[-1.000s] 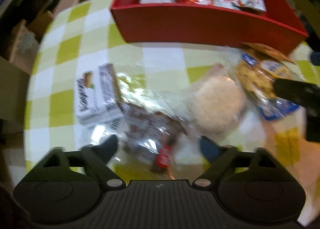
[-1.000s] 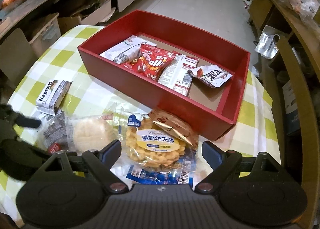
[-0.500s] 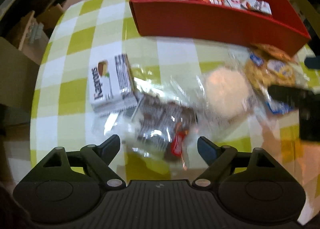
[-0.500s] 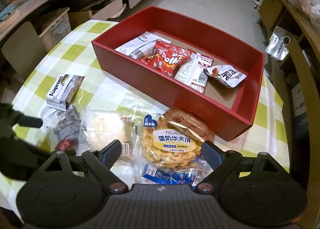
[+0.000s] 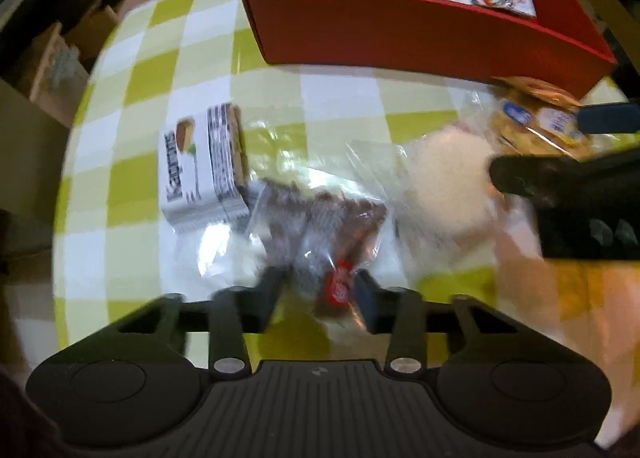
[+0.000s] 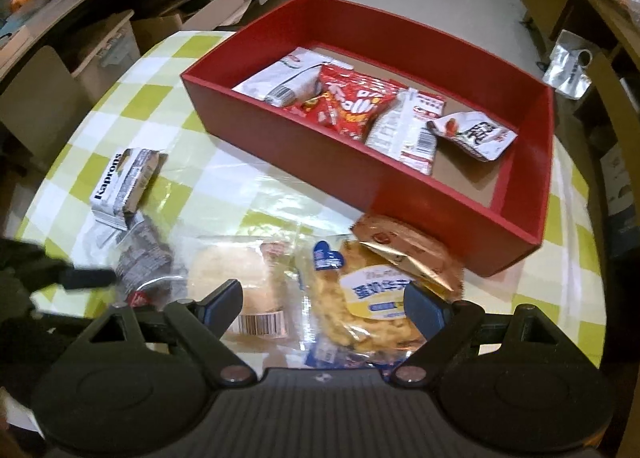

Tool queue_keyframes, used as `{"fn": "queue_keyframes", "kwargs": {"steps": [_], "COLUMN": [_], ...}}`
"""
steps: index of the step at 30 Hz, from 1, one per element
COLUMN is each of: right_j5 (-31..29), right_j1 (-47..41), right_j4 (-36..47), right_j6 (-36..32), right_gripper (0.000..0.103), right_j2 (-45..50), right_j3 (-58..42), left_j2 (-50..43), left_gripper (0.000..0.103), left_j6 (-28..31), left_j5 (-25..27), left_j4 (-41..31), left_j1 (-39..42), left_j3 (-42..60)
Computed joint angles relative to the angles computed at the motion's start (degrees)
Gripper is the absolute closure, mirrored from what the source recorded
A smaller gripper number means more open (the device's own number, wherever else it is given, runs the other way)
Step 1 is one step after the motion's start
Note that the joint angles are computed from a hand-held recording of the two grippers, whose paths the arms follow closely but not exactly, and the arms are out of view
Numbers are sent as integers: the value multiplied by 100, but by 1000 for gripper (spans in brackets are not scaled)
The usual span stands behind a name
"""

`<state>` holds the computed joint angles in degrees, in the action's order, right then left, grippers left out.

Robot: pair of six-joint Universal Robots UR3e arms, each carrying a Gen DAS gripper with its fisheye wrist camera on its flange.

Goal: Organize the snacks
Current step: 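Move the left gripper to the brown chocolate bag while right approaches the bread bag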

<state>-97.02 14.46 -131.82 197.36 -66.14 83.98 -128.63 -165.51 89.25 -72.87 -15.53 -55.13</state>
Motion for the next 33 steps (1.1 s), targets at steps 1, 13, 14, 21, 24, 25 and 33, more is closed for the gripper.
{"fn": "queue_keyframes", "kwargs": {"steps": [1, 13, 14, 21, 24, 25, 33], "right_j5": [-1, -1, -4, 7, 138, 200, 622], "right_j1": [20, 0, 5, 127, 135, 147, 197], "right_j4": [8, 6, -16, 137, 215, 275, 414], "right_j6": [-3, 149, 158, -104, -39, -6, 7], "right_gripper": [10, 5, 5, 0, 0, 0, 0], "right_j2": [48, 240, 276, 465, 549, 602, 1018], "right_j3": [-53, -219, -246, -540, -695, -792, -1338], "left_j2": [118, -370, -514, -225, -28, -29, -118], "left_gripper": [73, 17, 28, 28, 27, 26, 22], "left_j6": [6, -705, -783, -1237, -1210, -1190, -956], "left_j5": [-199, -347, -347, -518, -649, -678, -858], "left_j4": [-117, -200, -395, -558, -549, -593, -752], "left_j1": [124, 327, 313, 754, 976, 1012, 1107], "left_j3": [-82, 708, 941, 892, 693, 713, 931]}}
